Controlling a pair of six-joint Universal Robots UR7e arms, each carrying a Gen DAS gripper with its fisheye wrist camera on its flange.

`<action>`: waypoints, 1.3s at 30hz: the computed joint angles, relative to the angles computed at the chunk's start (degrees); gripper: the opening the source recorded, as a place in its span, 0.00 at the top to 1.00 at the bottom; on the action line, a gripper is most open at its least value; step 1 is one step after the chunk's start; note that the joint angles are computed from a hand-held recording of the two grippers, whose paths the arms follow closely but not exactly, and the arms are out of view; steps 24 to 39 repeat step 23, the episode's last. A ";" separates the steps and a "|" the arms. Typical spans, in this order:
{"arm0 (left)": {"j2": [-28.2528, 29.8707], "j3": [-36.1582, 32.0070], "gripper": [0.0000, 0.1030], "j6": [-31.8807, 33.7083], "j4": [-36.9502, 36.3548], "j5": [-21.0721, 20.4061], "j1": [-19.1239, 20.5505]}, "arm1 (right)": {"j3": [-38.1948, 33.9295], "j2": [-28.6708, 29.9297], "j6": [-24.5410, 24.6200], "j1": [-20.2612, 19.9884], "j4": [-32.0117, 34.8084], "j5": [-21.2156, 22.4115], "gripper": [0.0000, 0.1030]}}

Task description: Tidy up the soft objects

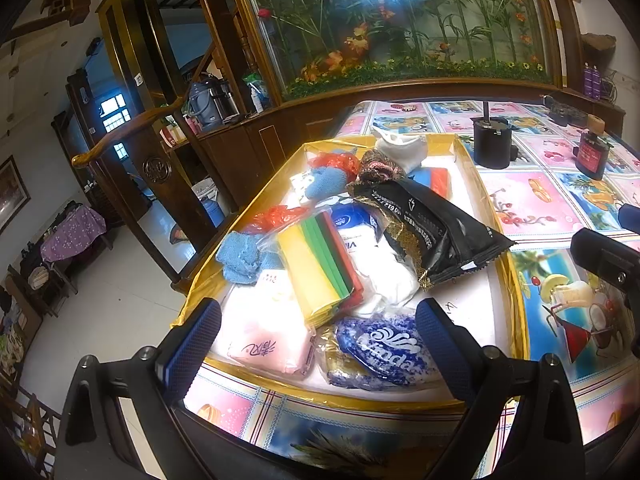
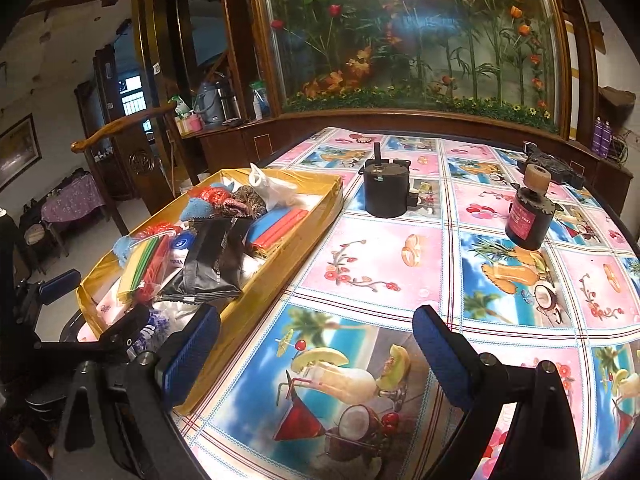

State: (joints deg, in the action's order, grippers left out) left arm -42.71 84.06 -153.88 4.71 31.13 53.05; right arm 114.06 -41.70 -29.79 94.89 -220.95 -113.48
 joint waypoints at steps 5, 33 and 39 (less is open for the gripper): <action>0.05 0.00 0.05 0.09 -0.09 0.05 0.01 | -0.10 0.00 -0.09 0.04 0.04 -0.24 0.04; 2.15 -3.80 0.05 -5.62 8.11 -1.57 0.45 | -0.12 0.01 -0.01 0.07 0.12 -0.25 0.04; 2.15 -3.80 0.05 -5.62 8.11 -1.57 0.45 | -0.12 0.01 -0.01 0.07 0.12 -0.25 0.04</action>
